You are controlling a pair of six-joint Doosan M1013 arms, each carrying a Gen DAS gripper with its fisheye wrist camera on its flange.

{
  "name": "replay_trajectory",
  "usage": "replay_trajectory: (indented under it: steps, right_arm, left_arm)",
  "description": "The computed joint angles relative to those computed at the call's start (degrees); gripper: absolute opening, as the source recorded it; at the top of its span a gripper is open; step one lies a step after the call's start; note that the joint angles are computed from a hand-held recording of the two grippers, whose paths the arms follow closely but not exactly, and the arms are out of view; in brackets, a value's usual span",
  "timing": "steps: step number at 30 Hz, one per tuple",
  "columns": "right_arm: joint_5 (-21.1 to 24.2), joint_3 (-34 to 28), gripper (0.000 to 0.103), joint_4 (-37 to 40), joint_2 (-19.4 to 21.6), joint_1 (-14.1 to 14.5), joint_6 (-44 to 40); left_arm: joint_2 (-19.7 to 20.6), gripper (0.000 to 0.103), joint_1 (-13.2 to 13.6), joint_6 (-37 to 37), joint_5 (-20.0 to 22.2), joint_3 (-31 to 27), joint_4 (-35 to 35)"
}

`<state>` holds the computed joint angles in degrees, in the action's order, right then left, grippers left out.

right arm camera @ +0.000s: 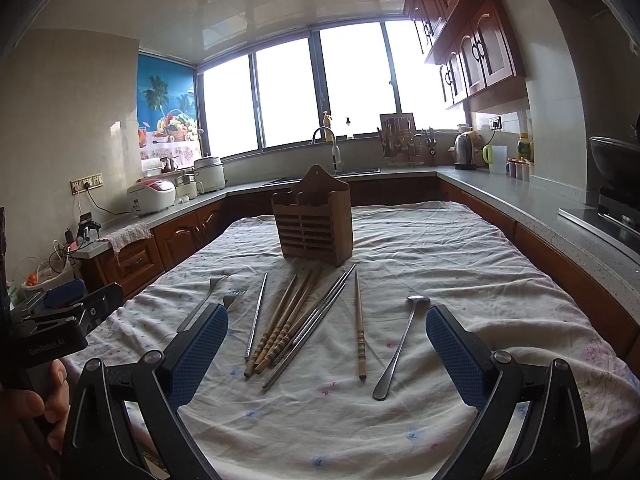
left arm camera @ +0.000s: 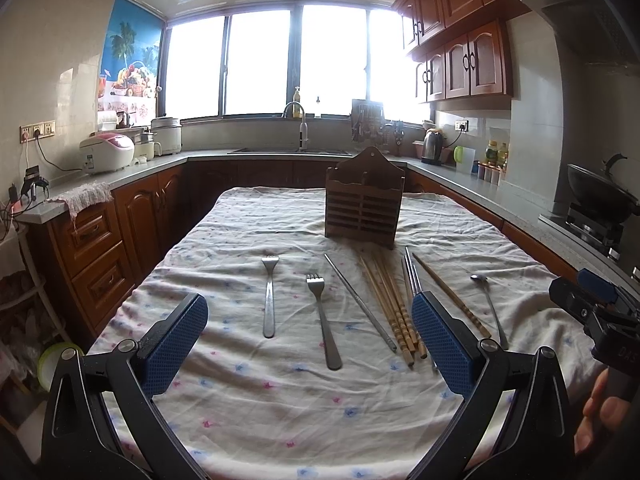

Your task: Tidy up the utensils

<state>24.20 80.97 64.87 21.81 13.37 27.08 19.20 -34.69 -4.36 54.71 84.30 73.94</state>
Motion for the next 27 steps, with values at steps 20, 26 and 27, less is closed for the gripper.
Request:
replay_trajectory:
  steps: [20,26,27]
  right_arm:
    - [3.7,-5.1,0.1,-9.3,2.5,-0.1,10.9]
    - [6.6,-9.3,0.1,-14.5,4.9,-0.5,18.2]
    - [7.3,-10.2,0.1,-15.6,5.4,-0.6,19.7]
  left_arm:
    - [1.6,0.103,4.6,10.7,-8.1,-4.6,-15.1]
    - [3.1,0.103,7.0,15.8,-9.9,-7.8,-21.8]
    - [3.4,0.103,7.2,16.7,-9.9,-8.3,-22.7]
